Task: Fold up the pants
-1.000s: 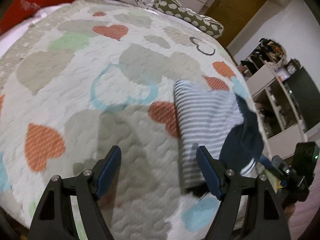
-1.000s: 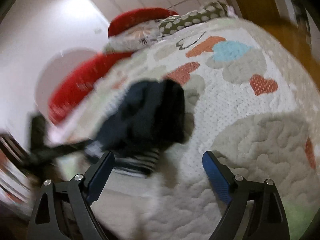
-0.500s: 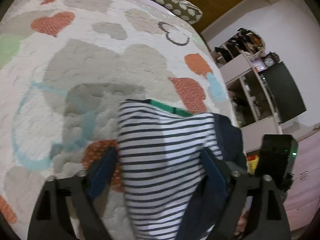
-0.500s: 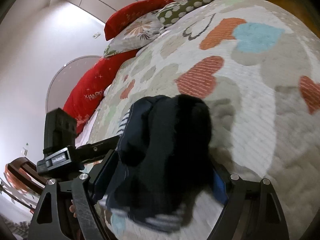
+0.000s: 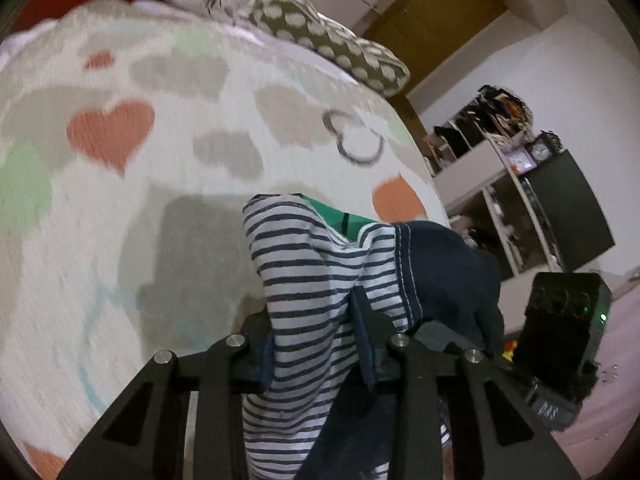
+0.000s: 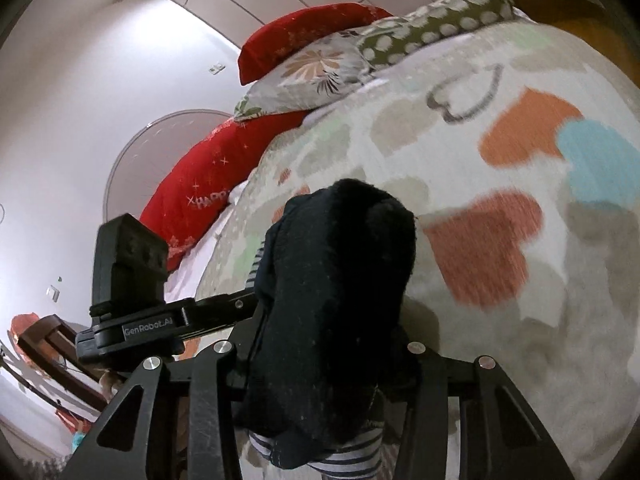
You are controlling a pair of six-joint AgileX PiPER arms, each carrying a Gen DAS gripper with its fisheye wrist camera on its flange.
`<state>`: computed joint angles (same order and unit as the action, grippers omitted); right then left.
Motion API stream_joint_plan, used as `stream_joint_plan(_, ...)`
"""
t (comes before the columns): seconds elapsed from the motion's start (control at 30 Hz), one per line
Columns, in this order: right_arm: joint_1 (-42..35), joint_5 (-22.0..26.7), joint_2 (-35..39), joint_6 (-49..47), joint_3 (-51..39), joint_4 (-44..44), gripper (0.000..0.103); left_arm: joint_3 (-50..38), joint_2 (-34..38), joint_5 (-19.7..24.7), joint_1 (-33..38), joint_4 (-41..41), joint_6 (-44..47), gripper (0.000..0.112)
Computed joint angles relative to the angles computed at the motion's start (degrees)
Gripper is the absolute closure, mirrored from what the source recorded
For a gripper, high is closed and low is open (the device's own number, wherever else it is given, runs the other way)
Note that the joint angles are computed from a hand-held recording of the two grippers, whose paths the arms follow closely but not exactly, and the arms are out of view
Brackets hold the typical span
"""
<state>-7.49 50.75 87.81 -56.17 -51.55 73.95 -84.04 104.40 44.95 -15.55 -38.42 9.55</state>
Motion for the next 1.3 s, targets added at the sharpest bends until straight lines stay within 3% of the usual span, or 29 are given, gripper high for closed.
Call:
stream_joint_plan(0.23,3.9,-6.72,8.06,4.69,-8.78,-3.16,0.055,-13.09,8.88,1.87,-0.89,14.49,-12.56,0.081)
stream_joint_plan(0.3,5.2,-10.83,10.15,7.5,-10.28,-6.28,0.046,-14.13,10.3,2.2,-1.2,18.74,-16.78,0.08)
stream_joint_plan(0.37,6.11,-14.81,10.97,12.31,-10.75,-10.49,0.032,-12.21,9.74,2.27,0.46,14.49,-13.56,0.077)
stream_joint_plan(0.47,2.88,-12.38,10.05,10.55,-9.02,-6.59,0.031,-7.52,6.56,1.36,2.5,10.97,-10.94,0.071)
stream_joint_plan(0.67,-1.24,-11.78,0.28,4.26,-3.27,-0.58,0.031,4.43,-4.37,-3.63,1.34,12.36,-10.61,0.07)
stream_joint_plan(0.87,1.58,-4.24,-1.24,-0.66,0.93,5.9,0.031,14.86,-9.74,-8.74,-2.6,14.96,-12.01,0.065)
stream_joint_plan(1.0,4.46,-8.74,0.48,0.92,4.15,6.74,0.031,18.61,-9.44,-11.24,-4.31,17.85,-15.8,0.064)
stream_joint_plan(1.1,3.37,-8.45,0.09,0.95,6.18,8.18,0.031,21.27,-12.77,-12.68,-5.68,22.9,-20.61,0.062)
stream_joint_plan(1.3,0.26,-10.79,-11.08,6.11,12.55,3.75,0.028,29.54,-24.61,-14.0,-7.5,33.43,-33.97,0.049)
